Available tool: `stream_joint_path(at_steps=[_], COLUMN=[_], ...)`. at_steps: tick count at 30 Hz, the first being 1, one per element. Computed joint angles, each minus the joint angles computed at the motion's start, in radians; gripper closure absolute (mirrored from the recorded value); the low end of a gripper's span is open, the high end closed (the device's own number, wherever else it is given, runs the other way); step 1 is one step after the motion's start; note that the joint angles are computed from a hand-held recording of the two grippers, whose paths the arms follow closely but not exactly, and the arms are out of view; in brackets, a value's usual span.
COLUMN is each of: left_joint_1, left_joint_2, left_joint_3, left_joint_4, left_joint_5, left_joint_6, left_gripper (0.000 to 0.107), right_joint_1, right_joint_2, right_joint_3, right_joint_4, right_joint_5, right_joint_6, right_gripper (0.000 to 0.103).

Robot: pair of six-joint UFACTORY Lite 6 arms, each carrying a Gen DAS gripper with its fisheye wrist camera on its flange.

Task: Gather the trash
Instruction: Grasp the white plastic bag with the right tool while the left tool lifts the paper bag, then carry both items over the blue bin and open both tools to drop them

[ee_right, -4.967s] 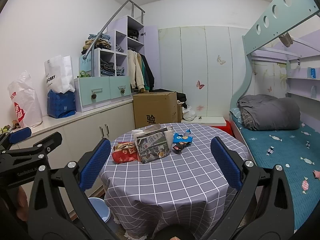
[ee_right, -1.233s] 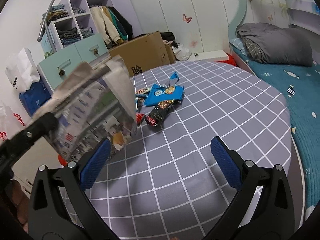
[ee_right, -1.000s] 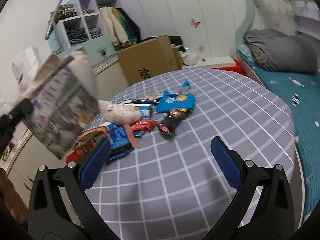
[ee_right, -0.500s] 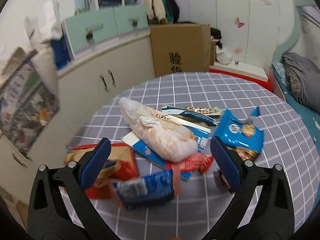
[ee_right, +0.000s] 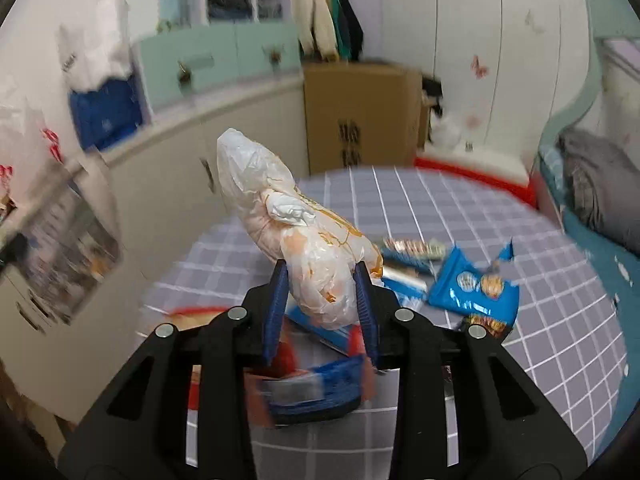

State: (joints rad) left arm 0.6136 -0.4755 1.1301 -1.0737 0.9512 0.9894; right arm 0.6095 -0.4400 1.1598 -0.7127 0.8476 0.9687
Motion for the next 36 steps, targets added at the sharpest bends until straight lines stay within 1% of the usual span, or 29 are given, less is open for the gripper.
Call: stream_joint_path(at_steps=[3,4,5,7,9,12,13,15,17,20,23,27,28,29,30,31,33,36], left_joint_1=[0.12,0.151,0.184,0.245,0.301,0.354,0.371,0.38,0.373,0.347,0.306,0.254,0.238,0.229,0.217,0.203,0.187,0.217], left_joint_2=[0.041,0.047,0.062,0.103,0.157,0.249,0.297,0.376,0.462,0.602,0.733,0.858,0.884,0.905,0.93,0.951,0.985,1.004], left_joint_3=[-0.002,-0.012,-0.014,-0.017,-0.027,-0.024,-0.018,-0.011,-0.009,0.011,0.037,0.07,0.076,0.087,0.103,0.119,0.145,0.141], left_joint_4=[-0.038,-0.045,-0.051,-0.047,-0.034,-0.011,0.0,0.023,0.054,0.106,0.156,0.191,0.194,0.197,0.215,0.242,0.282,0.261], left_joint_5=[0.073,0.088,0.101,0.114,0.103,0.062,0.042,-0.01,-0.085,-0.179,-0.251,-0.309,-0.33,-0.336,-0.336,-0.339,-0.364,-0.365], left_joint_6=[0.068,0.089,0.111,0.153,0.2,0.244,0.261,0.286,0.303,0.297,0.27,0.226,0.219,0.215,0.195,0.164,0.118,0.154], left_gripper=[0.103,0.103,0.103,0.103,0.103,0.103,0.103,0.103,0.103,0.103,0.102,0.101,0.098,0.098,0.09,0.075,0.057,0.055], right_joint_1=[0.221,0.285,0.324,0.4,0.448,0.461,0.466,0.477,0.479,0.465,0.437,0.398,0.394,0.387,0.385,0.378,0.367,0.364], right_joint_2=[0.083,0.121,0.15,0.256,0.402,0.589,0.675,0.835,0.958,1.157,1.254,1.344,1.366,1.387,1.405,1.424,1.452,1.504], right_joint_3=[0.096,0.122,0.138,0.188,0.256,0.354,0.406,0.511,0.591,0.756,0.779,0.813,0.831,0.843,0.855,0.869,0.886,0.949], right_joint_4=[-0.132,-0.159,-0.168,-0.18,-0.179,-0.124,-0.102,-0.057,-0.007,0.091,0.16,0.229,0.241,0.26,0.269,0.285,0.323,0.361], right_joint_5=[0.089,0.101,0.101,0.067,0.009,-0.095,-0.121,-0.152,-0.177,-0.173,-0.211,-0.241,-0.239,-0.242,-0.246,-0.246,-0.252,-0.24], right_joint_6=[0.148,0.192,0.219,0.275,0.313,0.304,0.297,0.272,0.243,0.169,0.152,0.121,0.115,0.104,0.104,0.092,0.063,0.031], right_gripper=[0.071,0.071,0.071,0.07,0.07,0.07,0.07,0.07,0.07,0.07,0.07,0.07,0.07,0.07,0.07,0.07,0.07,0.07])
